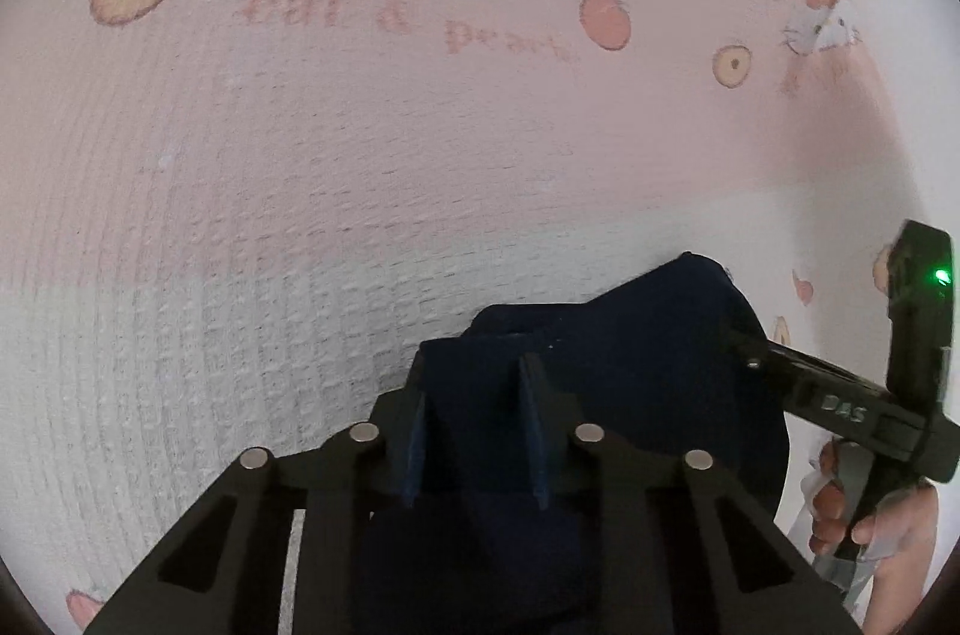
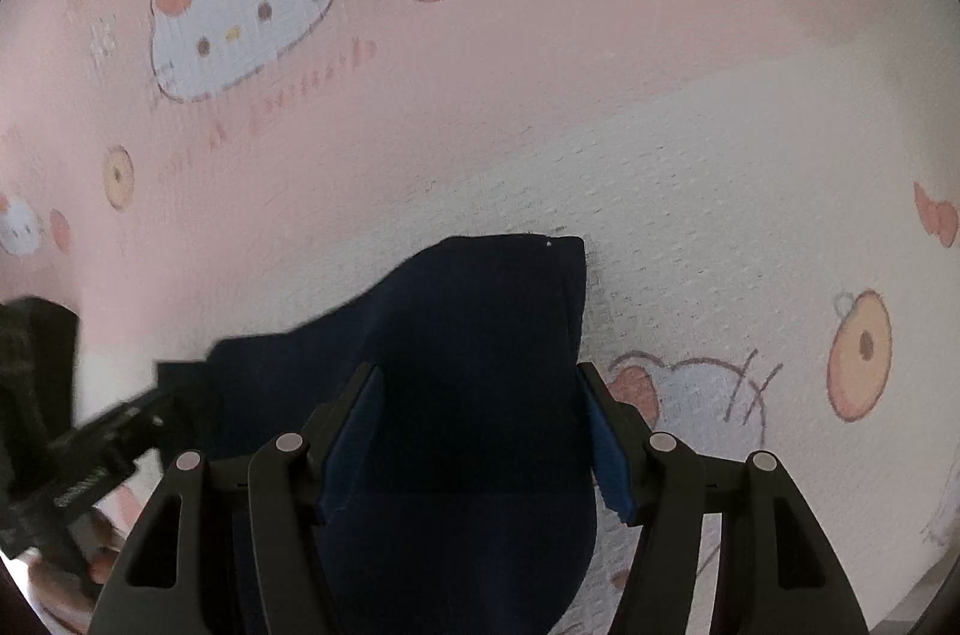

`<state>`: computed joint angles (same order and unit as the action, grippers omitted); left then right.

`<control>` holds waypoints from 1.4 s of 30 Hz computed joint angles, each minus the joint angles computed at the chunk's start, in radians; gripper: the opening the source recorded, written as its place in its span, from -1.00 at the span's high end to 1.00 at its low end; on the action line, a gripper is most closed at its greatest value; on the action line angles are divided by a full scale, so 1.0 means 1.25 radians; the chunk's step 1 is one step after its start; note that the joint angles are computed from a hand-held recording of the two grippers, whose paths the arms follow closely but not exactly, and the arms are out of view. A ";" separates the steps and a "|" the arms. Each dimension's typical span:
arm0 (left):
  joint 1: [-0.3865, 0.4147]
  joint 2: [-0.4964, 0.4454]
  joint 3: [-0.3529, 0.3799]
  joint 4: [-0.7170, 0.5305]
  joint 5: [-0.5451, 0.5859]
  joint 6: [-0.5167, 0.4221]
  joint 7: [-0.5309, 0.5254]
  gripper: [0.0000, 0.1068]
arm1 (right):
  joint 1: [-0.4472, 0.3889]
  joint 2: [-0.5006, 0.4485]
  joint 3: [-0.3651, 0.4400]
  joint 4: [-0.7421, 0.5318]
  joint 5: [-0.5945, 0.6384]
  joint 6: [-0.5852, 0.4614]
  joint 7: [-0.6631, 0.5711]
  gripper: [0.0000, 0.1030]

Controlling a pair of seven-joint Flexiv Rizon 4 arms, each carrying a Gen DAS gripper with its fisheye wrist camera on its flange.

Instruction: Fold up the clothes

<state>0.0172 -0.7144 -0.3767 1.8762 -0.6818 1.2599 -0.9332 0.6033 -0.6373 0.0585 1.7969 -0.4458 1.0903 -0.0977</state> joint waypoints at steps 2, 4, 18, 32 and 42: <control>-0.009 0.000 0.006 -0.002 0.014 0.009 0.004 0.62 | -0.005 -0.008 0.010 -0.014 0.010 -0.024 -0.014 0.12; 0.000 0.008 -0.005 0.012 0.015 0.028 0.018 0.71 | 0.004 -0.011 0.002 -0.024 0.001 -0.046 -0.013 0.31; 0.066 0.089 -0.040 0.095 -0.066 0.083 0.041 0.82 | 0.043 -0.052 -0.080 -0.092 -0.170 0.078 -0.020 0.90; 0.089 0.145 0.013 0.146 -0.127 0.083 0.025 0.82 | 0.053 -0.195 -0.009 -0.391 -0.048 -0.078 -0.306 0.90; 0.080 0.202 0.054 0.191 -0.267 0.045 0.117 0.82 | 0.097 -0.364 0.016 -0.760 0.045 -0.273 -0.493 0.90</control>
<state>0.1176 -0.4617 -0.3094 2.1155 -1.0154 1.3155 -0.7865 0.7244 -1.0924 0.0784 0.8467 -0.3897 0.7486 -0.7141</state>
